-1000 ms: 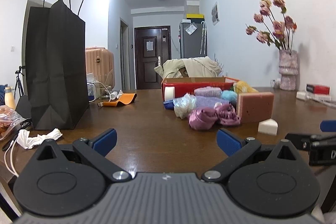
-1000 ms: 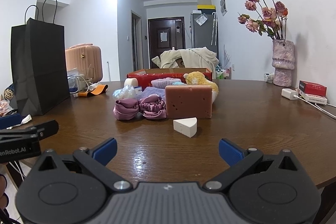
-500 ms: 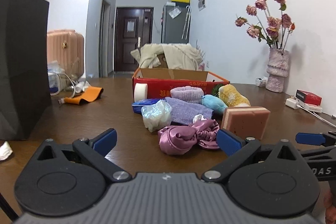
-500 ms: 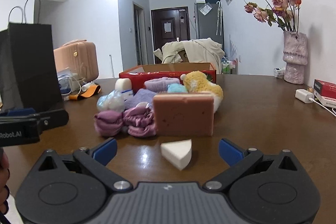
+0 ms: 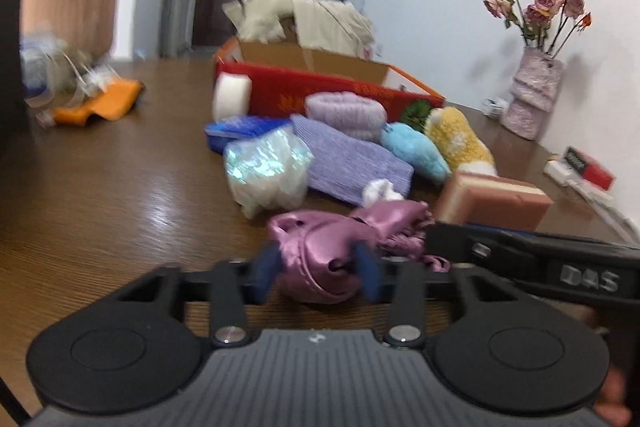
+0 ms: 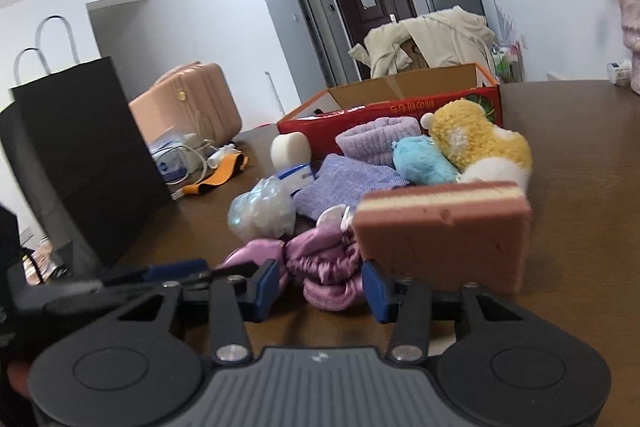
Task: Organize soft objects
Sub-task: 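Grasp a pink satin scrunchie with the left tool while the right tool grasps the other, then carry both scrunchies into the cardboard box and open both tools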
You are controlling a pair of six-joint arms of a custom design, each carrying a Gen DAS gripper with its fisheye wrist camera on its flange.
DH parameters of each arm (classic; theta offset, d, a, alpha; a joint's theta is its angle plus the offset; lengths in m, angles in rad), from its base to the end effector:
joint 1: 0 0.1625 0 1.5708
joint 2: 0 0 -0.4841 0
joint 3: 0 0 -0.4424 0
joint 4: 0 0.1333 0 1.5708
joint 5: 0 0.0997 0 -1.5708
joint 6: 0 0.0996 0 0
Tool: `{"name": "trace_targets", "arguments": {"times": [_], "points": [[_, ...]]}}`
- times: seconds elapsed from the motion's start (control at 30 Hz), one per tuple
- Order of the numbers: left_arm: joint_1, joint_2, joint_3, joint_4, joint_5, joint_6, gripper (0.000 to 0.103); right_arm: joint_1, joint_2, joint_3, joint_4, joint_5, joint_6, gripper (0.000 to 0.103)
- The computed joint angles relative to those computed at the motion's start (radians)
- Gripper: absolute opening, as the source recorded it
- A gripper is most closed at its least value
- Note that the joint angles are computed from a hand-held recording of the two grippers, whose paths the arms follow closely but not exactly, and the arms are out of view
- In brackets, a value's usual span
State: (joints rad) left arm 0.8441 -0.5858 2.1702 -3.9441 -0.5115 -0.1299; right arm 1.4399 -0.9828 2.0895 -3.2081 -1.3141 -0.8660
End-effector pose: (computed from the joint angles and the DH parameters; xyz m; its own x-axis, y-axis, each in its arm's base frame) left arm -0.1691 -0.5216 0.0242 -0.8310 -0.2043 -0.5173 0.3636 0.5044 -0.7832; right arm 0.0787 -0.6169 0.1371 -0.7179 -0.6521 0.2436 -0.6703 0.5532 -0.4947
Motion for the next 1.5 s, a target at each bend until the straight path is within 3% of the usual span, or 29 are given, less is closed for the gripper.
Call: {"name": "trace_targets", "arguments": {"times": [0.2,0.33,0.4,0.5,0.73,0.9,1.07,1.3,1.5], "points": [[0.017,-0.041,0.031,0.031,-0.044,-0.040,0.022,0.050,0.092,-0.069,-0.070,-0.117,0.061,0.043],[0.026,-0.056,0.043,0.034,-0.064,-0.056,0.021,0.065,0.123,-0.107,-0.048,-0.179,0.074,0.037],[0.027,-0.055,0.041,0.032,-0.066,-0.051,0.020,0.069,0.127,-0.112,-0.029,-0.194,0.064,0.024],[0.018,-0.064,0.049,0.040,-0.064,-0.054,0.019,0.074,0.130,-0.118,-0.005,-0.191,0.062,0.013],[-0.043,-0.078,0.065,-0.111,-0.050,0.077,0.017,0.070,0.061,-0.065,0.004,-0.108,0.035,0.010],[-0.067,-0.089,0.004,-0.199,-0.035,0.253,0.017,0.084,0.018,-0.073,0.018,-0.017,0.037,0.010],[-0.060,-0.129,-0.068,-0.234,-0.094,0.392,0.017,0.115,0.014,-0.142,0.046,0.036,0.038,0.010],[-0.018,-0.216,-0.199,-0.125,-0.195,0.476,0.017,0.188,0.040,-0.306,0.125,0.073,0.022,0.010],[0.023,-0.236,-0.354,0.015,-0.218,0.538,0.017,0.256,0.129,-0.541,0.268,0.066,0.063,0.010]]}}
